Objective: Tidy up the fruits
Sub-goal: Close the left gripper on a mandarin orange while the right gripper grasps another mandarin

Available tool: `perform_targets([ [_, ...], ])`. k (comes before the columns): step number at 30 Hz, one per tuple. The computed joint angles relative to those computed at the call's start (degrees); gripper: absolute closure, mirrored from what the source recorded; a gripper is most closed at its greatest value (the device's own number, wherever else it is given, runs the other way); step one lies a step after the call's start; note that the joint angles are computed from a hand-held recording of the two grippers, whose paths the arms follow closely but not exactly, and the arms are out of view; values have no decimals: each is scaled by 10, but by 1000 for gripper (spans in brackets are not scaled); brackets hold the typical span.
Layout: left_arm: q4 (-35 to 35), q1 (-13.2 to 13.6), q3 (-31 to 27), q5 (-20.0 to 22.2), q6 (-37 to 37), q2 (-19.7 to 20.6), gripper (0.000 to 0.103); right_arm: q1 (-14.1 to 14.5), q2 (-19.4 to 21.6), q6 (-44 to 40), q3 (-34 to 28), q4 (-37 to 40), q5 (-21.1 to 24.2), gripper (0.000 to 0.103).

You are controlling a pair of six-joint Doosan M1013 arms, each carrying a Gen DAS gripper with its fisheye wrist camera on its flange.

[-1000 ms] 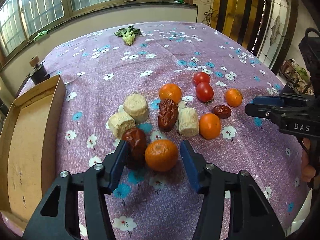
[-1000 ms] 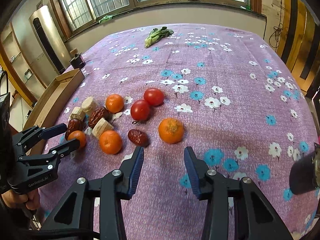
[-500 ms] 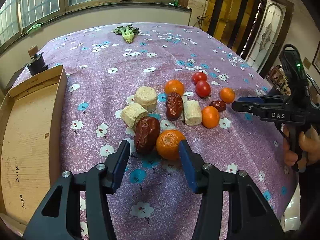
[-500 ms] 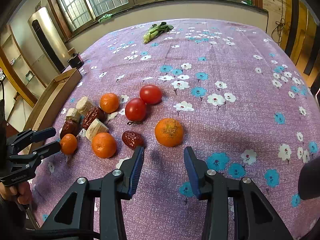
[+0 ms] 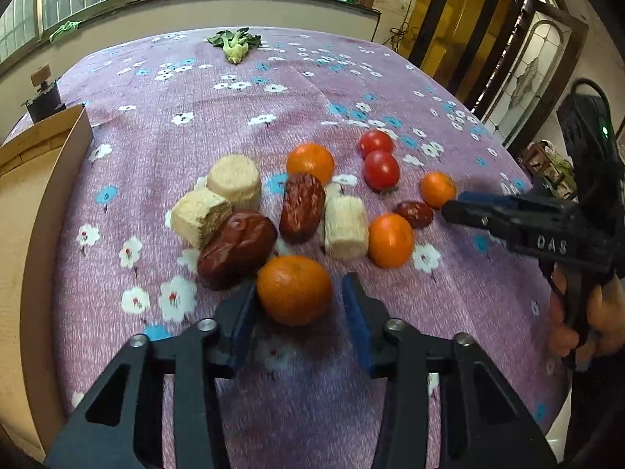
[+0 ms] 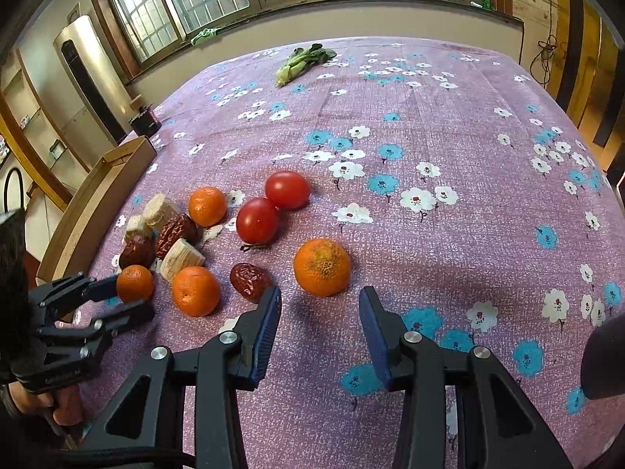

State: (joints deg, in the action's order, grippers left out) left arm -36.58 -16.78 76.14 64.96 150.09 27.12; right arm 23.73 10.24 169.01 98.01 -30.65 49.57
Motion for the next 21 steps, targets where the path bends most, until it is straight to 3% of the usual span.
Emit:
perform_targets([
  [4,-14,4,-18,27,-4,13,70,-3,4,-14,-1,12,-11,60],
  [16,-19,0,-7,11,11,7,71,-13,13,-7,-8,-3,-2,66],
  [21,-18,0,1,3,11,1,72,-4,25,-8,-25,-22,27,72],
])
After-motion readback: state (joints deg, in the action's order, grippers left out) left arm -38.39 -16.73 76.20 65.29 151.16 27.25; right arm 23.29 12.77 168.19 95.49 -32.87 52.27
